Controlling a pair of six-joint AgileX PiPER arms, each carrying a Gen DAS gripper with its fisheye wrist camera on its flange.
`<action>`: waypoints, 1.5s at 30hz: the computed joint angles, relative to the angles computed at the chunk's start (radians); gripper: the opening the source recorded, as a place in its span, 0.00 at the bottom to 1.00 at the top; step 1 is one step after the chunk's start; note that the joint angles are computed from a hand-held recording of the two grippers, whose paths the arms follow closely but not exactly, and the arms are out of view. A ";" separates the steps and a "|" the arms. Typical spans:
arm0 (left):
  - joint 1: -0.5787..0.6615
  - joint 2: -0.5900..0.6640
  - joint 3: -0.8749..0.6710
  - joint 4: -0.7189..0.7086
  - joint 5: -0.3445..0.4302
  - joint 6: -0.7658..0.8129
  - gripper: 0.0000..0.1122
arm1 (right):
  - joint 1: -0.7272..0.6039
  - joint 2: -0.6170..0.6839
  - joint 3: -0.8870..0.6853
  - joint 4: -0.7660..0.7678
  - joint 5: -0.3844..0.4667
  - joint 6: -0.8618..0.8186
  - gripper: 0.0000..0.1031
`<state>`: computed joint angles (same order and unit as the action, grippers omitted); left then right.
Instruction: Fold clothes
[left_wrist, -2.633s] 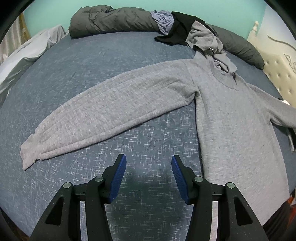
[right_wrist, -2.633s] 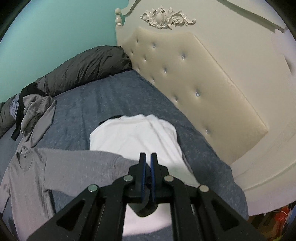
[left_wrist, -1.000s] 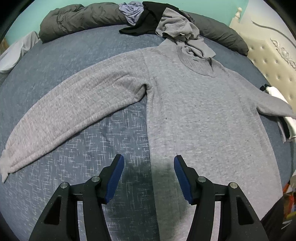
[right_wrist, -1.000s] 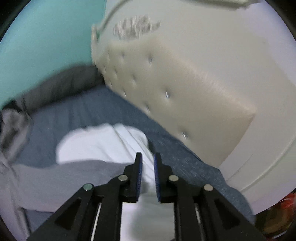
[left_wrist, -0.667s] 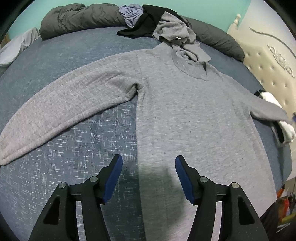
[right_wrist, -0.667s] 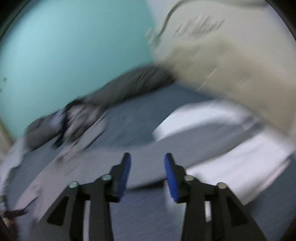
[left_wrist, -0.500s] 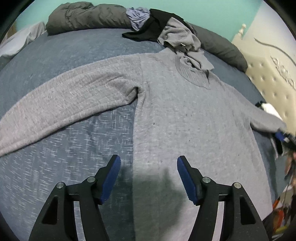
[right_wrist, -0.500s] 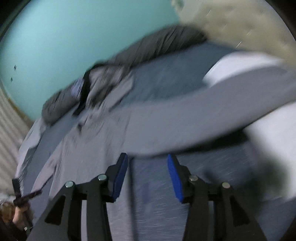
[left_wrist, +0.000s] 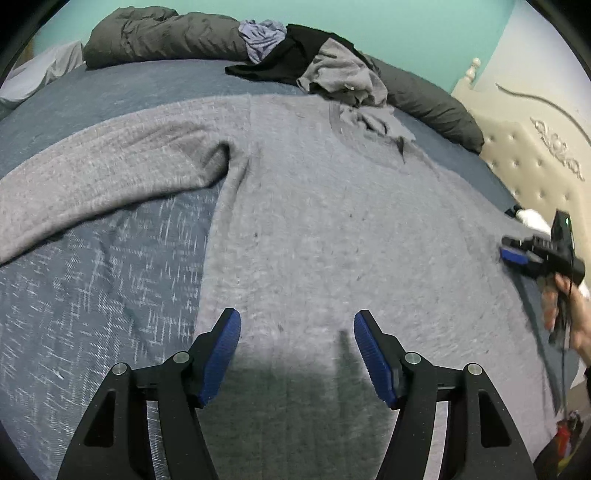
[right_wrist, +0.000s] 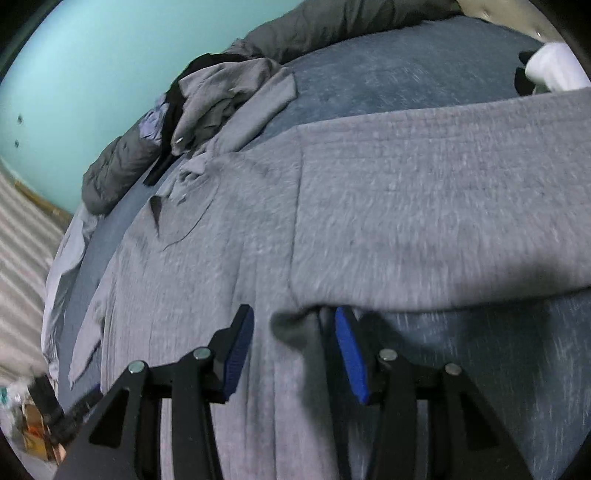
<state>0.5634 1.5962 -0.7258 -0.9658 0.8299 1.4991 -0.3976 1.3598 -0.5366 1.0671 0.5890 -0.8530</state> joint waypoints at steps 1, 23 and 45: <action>-0.002 0.006 0.009 -0.004 -0.012 0.018 0.61 | -0.002 0.029 -0.005 0.036 -0.002 -0.026 0.45; 0.039 0.070 -0.004 -0.030 0.045 0.072 0.66 | -0.025 -0.053 0.049 -0.125 -0.145 0.114 0.12; 0.067 0.103 -0.047 0.001 0.109 0.041 0.69 | 0.060 -0.333 0.203 -0.245 -0.128 0.370 0.11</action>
<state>0.6299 1.6995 -0.7723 -0.9649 0.9390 1.5401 -0.3375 1.0265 -0.3340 0.8219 0.4614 -0.4830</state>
